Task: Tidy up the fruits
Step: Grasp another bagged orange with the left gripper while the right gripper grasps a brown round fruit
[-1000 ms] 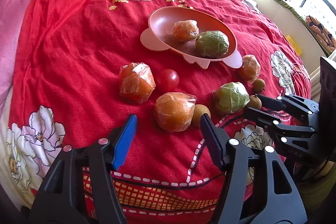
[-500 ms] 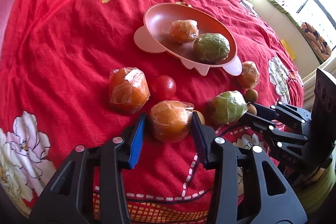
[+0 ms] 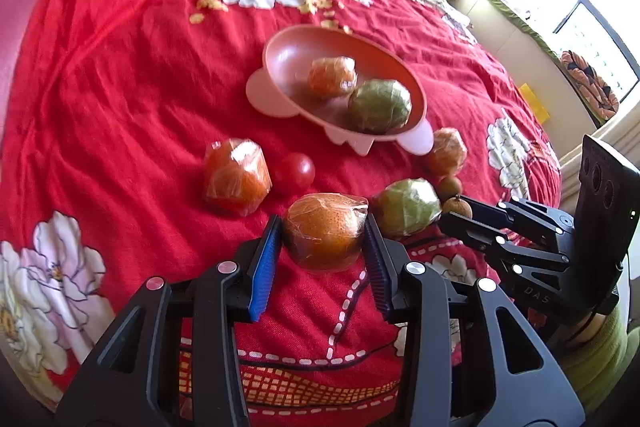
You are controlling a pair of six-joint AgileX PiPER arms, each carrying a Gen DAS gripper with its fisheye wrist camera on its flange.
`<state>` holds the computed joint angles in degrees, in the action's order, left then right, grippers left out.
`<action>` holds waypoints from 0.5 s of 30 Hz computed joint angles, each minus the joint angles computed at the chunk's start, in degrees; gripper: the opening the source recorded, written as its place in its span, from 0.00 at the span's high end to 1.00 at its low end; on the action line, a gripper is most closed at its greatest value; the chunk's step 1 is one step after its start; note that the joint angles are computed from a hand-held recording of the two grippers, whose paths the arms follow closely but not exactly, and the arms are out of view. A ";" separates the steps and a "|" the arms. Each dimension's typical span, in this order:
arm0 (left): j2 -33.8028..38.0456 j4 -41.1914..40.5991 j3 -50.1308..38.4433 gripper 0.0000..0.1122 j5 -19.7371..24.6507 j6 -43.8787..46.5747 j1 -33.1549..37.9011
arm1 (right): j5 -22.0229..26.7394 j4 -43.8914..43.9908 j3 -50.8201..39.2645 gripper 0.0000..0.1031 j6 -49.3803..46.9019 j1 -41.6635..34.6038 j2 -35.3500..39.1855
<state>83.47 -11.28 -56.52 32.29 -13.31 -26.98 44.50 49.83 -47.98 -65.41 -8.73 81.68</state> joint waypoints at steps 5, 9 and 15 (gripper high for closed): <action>-0.78 1.52 -1.49 0.71 0.85 -1.18 0.68 | 1.22 0.31 -1.99 0.76 0.13 -0.55 -0.94; -0.20 2.01 -3.28 0.71 1.64 -1.22 1.12 | 2.34 0.70 -4.50 0.76 0.63 -1.16 -0.10; 1.71 2.76 -6.83 0.71 2.70 -1.01 1.02 | 2.76 0.77 -7.00 0.76 1.38 -1.50 0.78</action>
